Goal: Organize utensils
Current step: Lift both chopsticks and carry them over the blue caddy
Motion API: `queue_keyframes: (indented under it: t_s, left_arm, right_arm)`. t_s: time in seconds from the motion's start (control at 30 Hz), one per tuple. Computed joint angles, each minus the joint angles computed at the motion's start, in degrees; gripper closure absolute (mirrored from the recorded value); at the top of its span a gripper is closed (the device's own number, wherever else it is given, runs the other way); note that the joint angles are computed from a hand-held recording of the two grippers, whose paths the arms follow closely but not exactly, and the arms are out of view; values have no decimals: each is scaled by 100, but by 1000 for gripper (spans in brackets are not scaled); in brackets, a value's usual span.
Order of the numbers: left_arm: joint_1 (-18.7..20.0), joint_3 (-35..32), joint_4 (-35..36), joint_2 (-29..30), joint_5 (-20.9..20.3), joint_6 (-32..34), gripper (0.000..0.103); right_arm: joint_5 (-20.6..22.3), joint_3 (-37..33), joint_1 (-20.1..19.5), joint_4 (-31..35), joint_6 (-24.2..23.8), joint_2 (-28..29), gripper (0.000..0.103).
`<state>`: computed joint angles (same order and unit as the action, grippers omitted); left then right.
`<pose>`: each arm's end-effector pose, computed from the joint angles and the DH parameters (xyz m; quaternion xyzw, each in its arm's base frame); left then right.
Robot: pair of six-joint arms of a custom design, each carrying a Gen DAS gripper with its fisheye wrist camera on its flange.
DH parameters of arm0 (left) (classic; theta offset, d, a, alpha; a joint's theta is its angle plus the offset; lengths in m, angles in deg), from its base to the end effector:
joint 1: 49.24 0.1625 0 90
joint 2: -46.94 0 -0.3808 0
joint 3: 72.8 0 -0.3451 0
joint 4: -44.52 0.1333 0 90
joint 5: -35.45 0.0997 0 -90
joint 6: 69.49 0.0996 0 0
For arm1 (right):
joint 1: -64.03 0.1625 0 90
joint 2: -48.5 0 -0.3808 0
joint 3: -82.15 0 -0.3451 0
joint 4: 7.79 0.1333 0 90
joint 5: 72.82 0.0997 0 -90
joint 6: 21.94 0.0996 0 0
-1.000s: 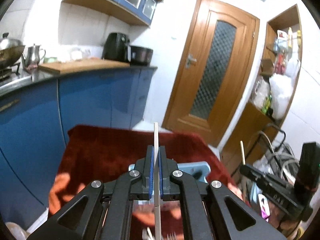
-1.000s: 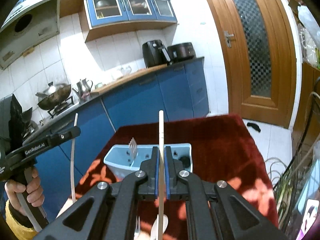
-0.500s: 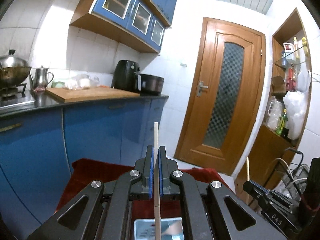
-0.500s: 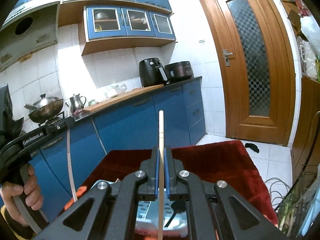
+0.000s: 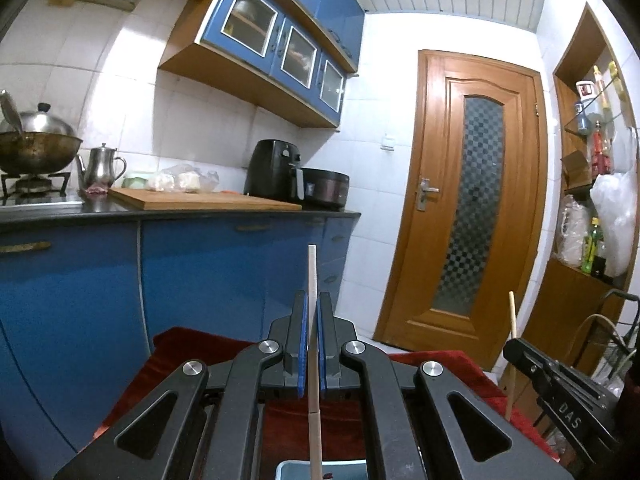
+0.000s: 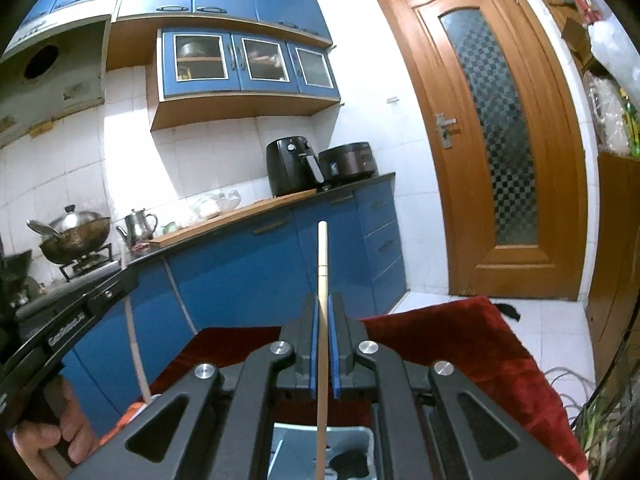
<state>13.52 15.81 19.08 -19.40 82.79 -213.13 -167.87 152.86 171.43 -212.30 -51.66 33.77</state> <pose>-0.0736 -0.5816 0.2850 0.1128 0.6833 -0.6546 0.3030 0.3276 -0.6288 0.0065 0.3286 -0.8075 0.4814 0.0906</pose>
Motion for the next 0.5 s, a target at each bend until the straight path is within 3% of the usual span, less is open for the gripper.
queue_keyframes:
  t_s: [0.3, 0.5]
  left_arm:
    - [109, 187, -83, -2, 6, -81, 99]
    - [161, 116, 310, 45, -51, -332, 99]
  right_arm:
    - [20, 36, -64, 133, -133, 90, 97]
    - [39, 298, -109, 378, -218, -55, 96]
